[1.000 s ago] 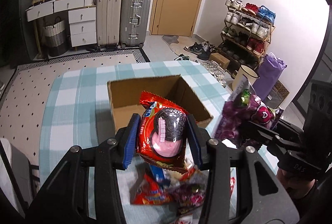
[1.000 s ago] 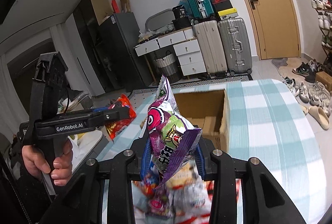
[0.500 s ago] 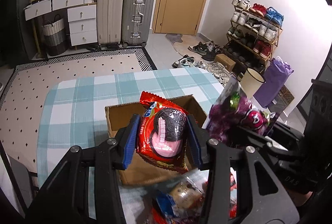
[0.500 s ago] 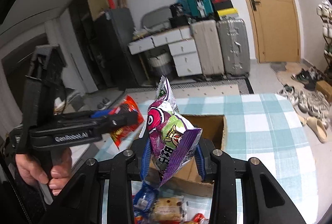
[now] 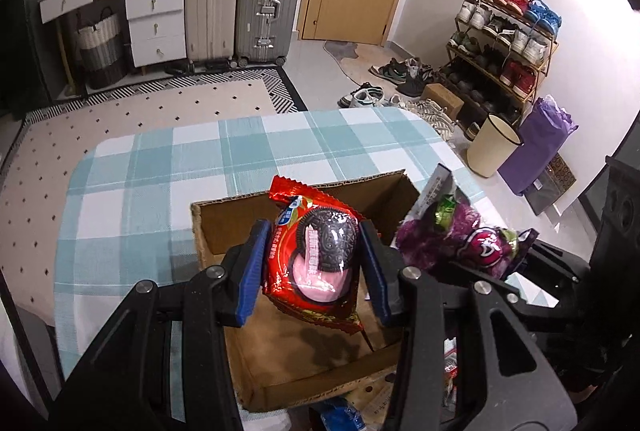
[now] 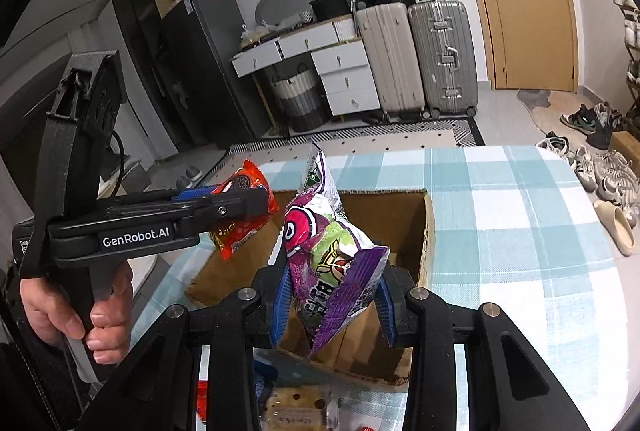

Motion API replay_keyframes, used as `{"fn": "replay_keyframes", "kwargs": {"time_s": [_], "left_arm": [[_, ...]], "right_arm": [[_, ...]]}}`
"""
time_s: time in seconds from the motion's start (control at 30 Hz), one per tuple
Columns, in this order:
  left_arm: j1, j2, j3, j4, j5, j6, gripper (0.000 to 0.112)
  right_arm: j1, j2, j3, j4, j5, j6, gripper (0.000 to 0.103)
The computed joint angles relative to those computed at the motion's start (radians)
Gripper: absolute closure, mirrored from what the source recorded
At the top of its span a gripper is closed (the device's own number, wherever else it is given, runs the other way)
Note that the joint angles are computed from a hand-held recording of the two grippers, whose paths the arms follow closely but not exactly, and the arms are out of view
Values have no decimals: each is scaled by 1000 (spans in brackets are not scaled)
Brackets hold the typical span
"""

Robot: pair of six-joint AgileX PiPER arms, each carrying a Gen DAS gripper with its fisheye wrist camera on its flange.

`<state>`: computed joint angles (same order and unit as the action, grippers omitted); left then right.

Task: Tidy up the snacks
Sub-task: 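Carry the red pack with left tool into the box while right tool carries purple bag there, then open both tools over the box and pull them back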

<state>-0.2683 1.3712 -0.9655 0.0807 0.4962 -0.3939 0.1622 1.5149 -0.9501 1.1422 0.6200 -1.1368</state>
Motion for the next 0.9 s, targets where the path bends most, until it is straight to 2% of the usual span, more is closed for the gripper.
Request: {"fn": "replay_keyframes", "kwargs": {"time_s": [0.17, 0.23, 0.33, 0.6, 0.77, 0.9], "left_arm": [[14, 43, -3, -43, -27, 41, 70], [7, 48, -4, 5, -27, -7, 54], [10, 36, 9, 46, -35, -56, 47], [-45, -63, 61, 168, 25, -198, 47], [-147, -158, 87, 298, 116, -364, 46], [-264, -234, 106, 437, 212, -536, 34]], "right_arm": [[16, 50, -22, -3, -20, -17, 65], [24, 47, -9, 17, -53, -52, 55], [27, 22, 18, 42, -95, -93, 39], [-40, -63, 69, 62, -49, -127, 38], [-72, -158, 108, 24, -16, -82, 38], [-109, -247, 144, 5, 30, -63, 38]]}}
